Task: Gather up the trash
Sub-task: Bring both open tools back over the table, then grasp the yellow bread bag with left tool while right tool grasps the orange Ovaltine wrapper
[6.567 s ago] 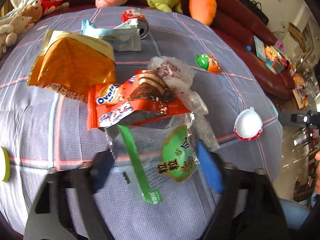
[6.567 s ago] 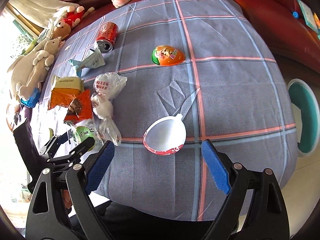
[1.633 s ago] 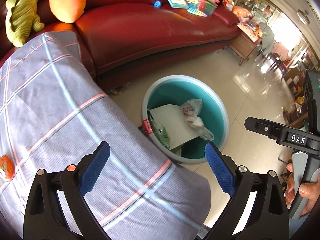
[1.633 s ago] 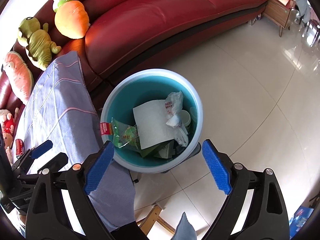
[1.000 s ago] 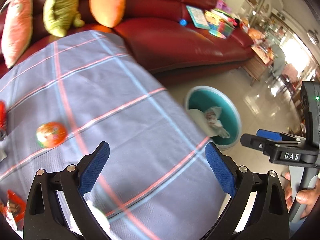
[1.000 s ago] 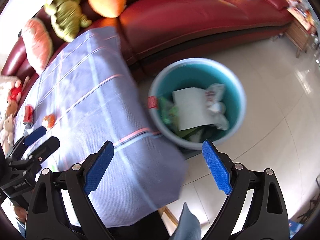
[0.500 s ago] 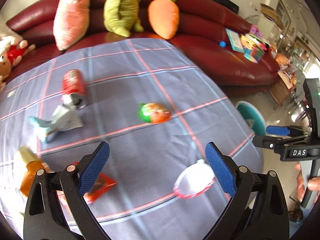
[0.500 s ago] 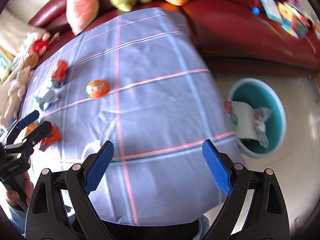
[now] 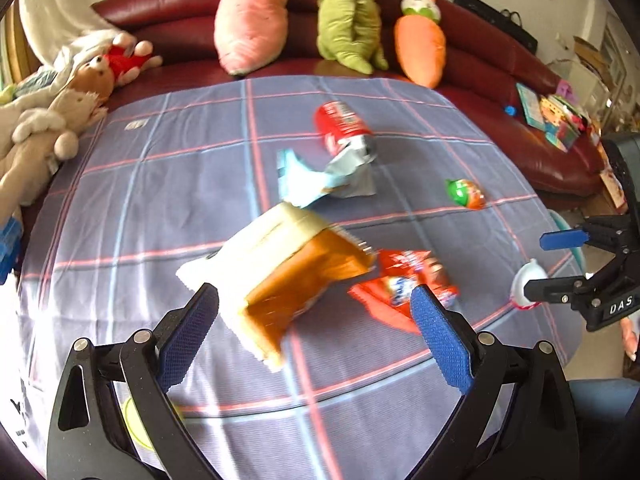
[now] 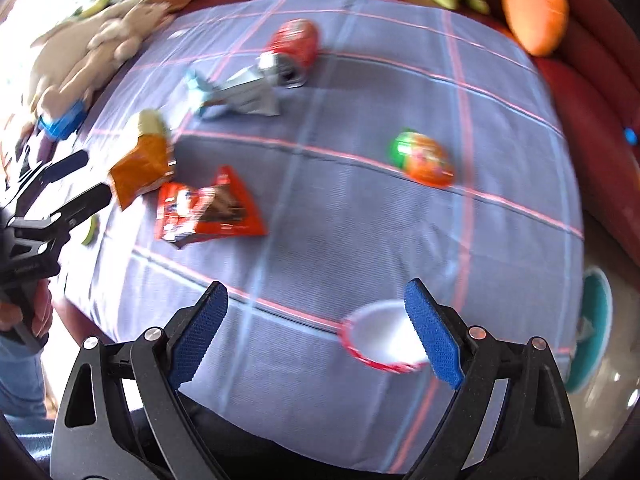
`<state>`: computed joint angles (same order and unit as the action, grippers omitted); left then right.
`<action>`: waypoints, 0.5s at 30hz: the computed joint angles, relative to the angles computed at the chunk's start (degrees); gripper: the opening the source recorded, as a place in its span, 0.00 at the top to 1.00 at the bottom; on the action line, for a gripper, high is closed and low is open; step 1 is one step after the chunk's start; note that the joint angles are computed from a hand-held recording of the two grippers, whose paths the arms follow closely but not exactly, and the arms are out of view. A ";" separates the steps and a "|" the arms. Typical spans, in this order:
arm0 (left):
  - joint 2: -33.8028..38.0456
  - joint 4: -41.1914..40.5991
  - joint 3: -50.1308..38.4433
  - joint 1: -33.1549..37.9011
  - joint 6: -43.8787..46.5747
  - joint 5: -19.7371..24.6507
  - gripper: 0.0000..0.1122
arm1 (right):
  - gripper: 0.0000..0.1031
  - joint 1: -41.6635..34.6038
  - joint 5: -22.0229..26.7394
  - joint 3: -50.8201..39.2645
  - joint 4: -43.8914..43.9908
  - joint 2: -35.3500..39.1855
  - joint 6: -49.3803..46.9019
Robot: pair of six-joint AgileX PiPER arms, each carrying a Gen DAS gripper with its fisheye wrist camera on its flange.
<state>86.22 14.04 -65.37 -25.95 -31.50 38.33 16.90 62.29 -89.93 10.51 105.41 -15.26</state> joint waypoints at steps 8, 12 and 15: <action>-2.71 -11.41 8.76 10.27 15.65 -6.07 0.14 | 0.17 6.34 3.20 -10.42 1.48 9.78 1.00; -0.69 -16.22 8.73 13.21 21.55 -6.70 0.14 | 0.17 6.95 4.95 -15.39 2.26 14.73 1.67; 0.57 -18.56 7.81 14.57 24.49 -6.05 0.14 | 0.17 7.03 5.05 -17.04 3.17 16.72 1.33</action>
<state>86.79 -4.53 -57.56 -11.38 -7.01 32.28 23.93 67.34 -106.96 13.69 122.13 -13.94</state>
